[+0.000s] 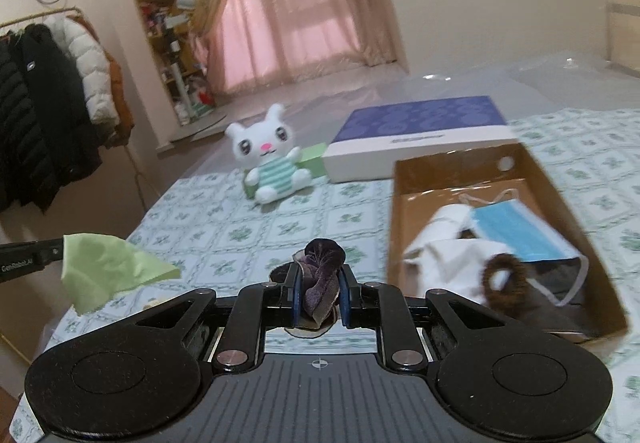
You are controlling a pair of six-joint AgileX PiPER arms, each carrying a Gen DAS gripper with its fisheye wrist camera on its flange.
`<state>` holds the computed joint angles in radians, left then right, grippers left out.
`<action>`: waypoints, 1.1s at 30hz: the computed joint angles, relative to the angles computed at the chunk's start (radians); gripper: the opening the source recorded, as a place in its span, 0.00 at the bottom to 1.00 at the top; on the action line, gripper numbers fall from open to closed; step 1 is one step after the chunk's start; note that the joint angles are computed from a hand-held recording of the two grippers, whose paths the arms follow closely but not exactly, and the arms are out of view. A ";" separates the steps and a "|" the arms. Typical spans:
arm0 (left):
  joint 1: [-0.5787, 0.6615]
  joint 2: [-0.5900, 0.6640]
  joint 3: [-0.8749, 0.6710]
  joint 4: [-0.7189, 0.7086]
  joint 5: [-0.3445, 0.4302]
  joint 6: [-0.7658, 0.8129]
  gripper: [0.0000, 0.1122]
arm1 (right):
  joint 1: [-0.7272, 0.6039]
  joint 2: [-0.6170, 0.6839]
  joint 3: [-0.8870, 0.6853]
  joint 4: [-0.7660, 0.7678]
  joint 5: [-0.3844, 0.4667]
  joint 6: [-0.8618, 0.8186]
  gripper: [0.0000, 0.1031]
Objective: Organize soft objects
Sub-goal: 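Lift the green cloth and purple scrunchie and carry both over the box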
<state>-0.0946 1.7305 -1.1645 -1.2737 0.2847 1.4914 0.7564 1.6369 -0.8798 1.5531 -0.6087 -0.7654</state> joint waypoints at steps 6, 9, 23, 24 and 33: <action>-0.145 -0.008 -0.004 0.032 -0.002 -0.061 0.02 | 0.022 -0.139 0.125 0.074 -0.093 -0.021 0.18; -0.220 0.000 -0.022 0.052 -0.010 -0.085 0.02 | 0.025 -0.207 0.182 0.104 -0.133 -0.036 0.18; -0.449 0.174 -0.302 0.389 0.000 -0.478 0.02 | -0.146 -0.371 0.302 0.120 -0.074 -0.149 0.18; -0.455 0.192 -0.334 0.429 0.012 -0.524 0.02 | -0.166 -0.367 0.300 0.110 -0.057 -0.157 0.18; -0.517 0.438 -0.714 0.820 0.120 -0.935 0.02 | -0.432 -0.228 0.222 -0.035 0.184 -0.188 0.18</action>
